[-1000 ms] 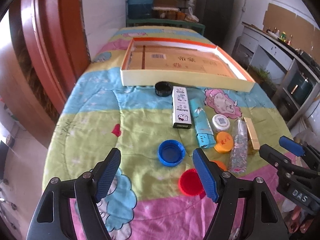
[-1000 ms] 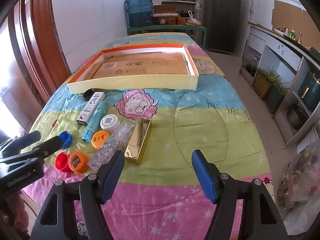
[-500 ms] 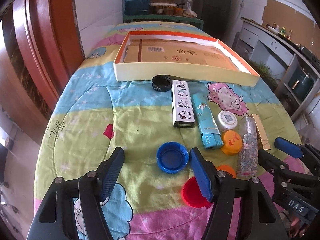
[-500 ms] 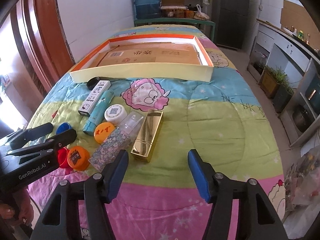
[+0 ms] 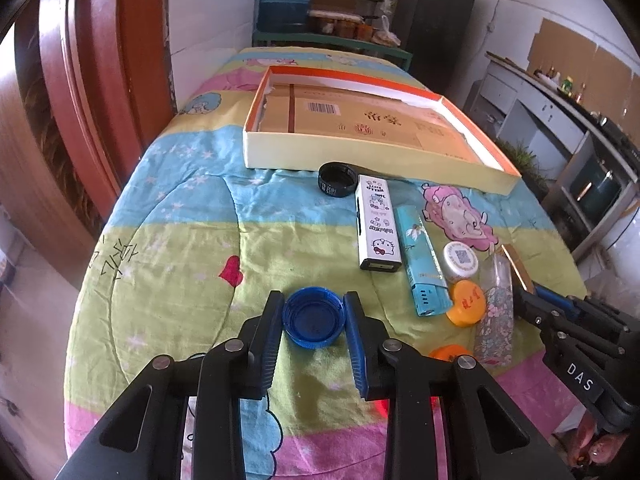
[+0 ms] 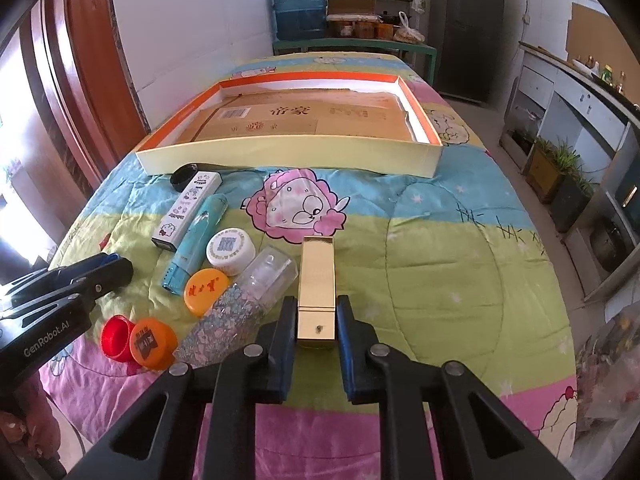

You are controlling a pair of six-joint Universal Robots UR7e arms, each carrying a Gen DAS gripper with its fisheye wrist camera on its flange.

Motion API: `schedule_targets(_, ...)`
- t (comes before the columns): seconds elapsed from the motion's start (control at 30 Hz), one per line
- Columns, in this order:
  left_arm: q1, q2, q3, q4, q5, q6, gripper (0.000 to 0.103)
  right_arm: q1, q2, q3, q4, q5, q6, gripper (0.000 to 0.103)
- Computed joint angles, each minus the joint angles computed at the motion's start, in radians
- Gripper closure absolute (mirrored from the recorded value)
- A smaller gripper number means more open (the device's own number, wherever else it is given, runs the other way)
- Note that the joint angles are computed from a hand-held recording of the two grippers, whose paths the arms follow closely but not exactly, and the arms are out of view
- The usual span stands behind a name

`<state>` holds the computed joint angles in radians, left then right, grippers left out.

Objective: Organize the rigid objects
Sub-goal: 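Grasp the blue bottle cap with the left tool while the right tool grasps the gold box, then carry the blue cap and gold box over the cardboard tray with both tools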

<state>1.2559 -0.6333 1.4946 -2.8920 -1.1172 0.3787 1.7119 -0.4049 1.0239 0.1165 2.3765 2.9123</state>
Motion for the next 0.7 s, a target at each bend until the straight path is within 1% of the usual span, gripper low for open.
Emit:
schedule_targets(0.13,0.006,-0.009,-0.008,0.022,-0.024,-0.028,0.072,-0.002,-0.024,0.035,-0.016,-0.022,0.013,0.084)
schedule_targets(0.23,0.001,-0.018,0.004,-0.002,-0.025,-0.021,0.072,0.000,-0.048,0.068,-0.032,-0.036,0.013,0.084)
schedule_targets(0.37,-0.004,-0.028,0.007,-0.009,-0.032,-0.018,0.072,0.014,-0.083,0.118,-0.105,-0.004,-0.031,0.085)
schedule_targets(0.53,-0.013,-0.034,0.002,-0.007,-0.046,-0.015,0.072,0.019,-0.125,0.161,-0.145,-0.008,-0.047,0.085)
schedule_targets(0.7,-0.026,-0.037,-0.012,-0.003,-0.049,-0.016,0.072,0.023,-0.135,0.162,-0.151,-0.016,-0.064,0.085)
